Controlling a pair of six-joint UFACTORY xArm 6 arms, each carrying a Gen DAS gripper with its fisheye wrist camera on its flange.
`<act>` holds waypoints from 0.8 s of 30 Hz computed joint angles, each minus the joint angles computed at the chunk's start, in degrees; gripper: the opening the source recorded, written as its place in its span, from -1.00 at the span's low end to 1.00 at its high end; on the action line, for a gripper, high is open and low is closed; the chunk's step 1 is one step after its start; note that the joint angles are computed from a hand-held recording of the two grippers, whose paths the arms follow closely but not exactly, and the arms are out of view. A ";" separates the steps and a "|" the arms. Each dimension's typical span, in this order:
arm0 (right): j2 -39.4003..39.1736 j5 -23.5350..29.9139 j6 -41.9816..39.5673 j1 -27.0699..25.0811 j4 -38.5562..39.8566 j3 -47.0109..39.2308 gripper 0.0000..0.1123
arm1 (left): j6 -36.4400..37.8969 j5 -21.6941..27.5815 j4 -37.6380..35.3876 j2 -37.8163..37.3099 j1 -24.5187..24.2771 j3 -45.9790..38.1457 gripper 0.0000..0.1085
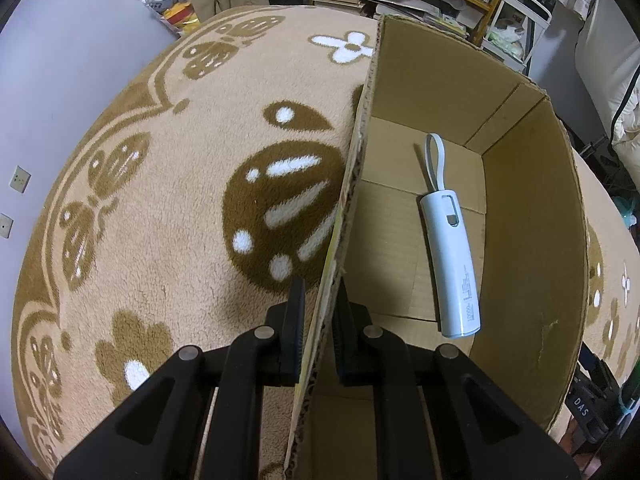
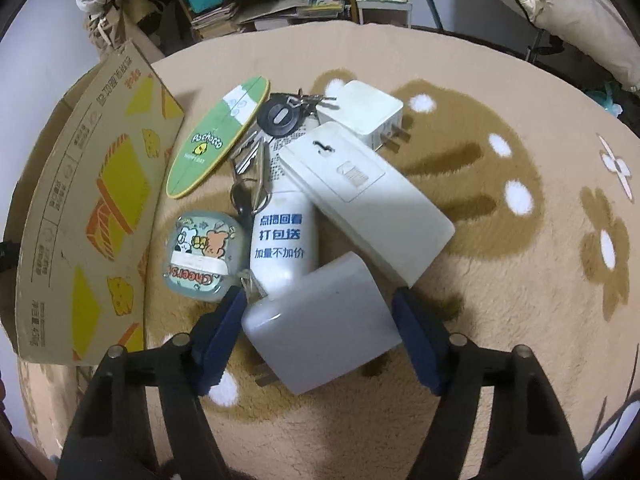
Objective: Organize rigid objects
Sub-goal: 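Grasp the white charger block with the right tool, then lower the white charger into the box beside the power bank and open the right tool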
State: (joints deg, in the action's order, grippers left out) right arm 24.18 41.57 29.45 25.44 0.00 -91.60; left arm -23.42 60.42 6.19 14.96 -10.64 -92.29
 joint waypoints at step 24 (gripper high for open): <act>-0.99 -3.28 2.49 1.46 -4.56 -3.19 0.25 | 1.45 -0.72 -1.35 -0.19 0.45 -0.14 -0.85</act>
State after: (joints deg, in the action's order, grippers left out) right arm 23.20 38.28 31.94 26.90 -4.55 -94.80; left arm -21.97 59.70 4.84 14.77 -10.19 -92.44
